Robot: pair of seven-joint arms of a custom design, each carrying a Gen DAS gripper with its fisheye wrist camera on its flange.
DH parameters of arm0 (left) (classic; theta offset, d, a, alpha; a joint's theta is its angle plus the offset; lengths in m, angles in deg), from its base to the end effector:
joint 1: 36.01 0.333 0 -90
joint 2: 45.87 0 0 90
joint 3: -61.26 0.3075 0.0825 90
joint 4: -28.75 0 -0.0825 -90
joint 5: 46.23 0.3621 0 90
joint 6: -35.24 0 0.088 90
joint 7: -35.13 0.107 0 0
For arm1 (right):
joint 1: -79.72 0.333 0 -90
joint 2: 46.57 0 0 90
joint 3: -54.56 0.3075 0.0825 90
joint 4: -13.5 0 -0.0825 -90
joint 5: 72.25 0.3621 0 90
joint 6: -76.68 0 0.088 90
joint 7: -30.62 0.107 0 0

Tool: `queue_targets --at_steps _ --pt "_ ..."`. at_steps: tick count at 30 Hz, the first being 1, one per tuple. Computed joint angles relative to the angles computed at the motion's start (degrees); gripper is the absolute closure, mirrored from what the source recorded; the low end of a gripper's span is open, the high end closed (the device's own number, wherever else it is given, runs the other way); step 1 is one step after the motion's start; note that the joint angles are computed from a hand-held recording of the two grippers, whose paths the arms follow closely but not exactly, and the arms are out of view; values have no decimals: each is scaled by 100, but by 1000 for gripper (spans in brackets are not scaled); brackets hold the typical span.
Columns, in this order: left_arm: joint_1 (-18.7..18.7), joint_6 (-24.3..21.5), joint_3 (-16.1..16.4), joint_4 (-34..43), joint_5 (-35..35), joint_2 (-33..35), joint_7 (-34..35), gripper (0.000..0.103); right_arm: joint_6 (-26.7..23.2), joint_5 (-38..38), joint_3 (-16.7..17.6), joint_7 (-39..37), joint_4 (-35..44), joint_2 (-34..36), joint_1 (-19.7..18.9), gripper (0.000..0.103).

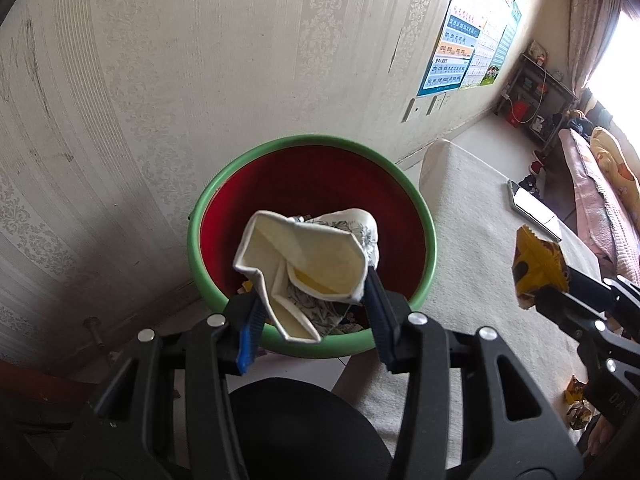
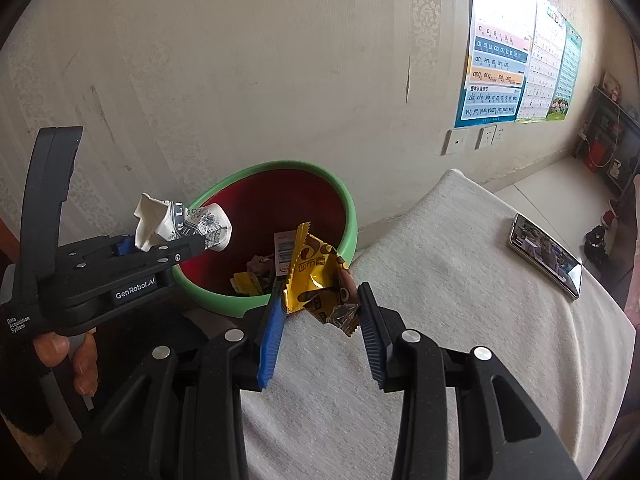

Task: Collect trash
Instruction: 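Hold the crumpled paper and gold wrapper above the red bucket opening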

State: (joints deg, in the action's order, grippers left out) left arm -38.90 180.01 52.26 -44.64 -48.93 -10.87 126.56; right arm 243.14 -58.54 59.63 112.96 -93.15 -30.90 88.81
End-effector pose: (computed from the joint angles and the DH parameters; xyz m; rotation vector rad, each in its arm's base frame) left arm 0.7374 -0.1206 0.4714 -1.7729 2.0507 -0.7967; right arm 0.6342 0.1397 0.4662 -1.8384 1.5692 -0.4925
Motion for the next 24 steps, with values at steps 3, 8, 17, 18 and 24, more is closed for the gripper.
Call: queue_targets --at_steps 3,8,17,18,24 --pt "13 -12 0 25 -9 21 -13 59 -60 -68 -20 58 98 63 45 67" --pt "53 -3 -17 29 -50 30 -6 59 -98 -58 1 207 148 80 75 67" --pt "59 -34 48 27 11 41 7 59 -190 402 221 33 -114 -16 85 67" --pt "47 -52 70 47 39 56 -24 59 -211 428 217 17 -91 5 83 67" --pt "-13 -163 110 313 172 225 -105 59 -148 286 66 124 49 95 120 67"
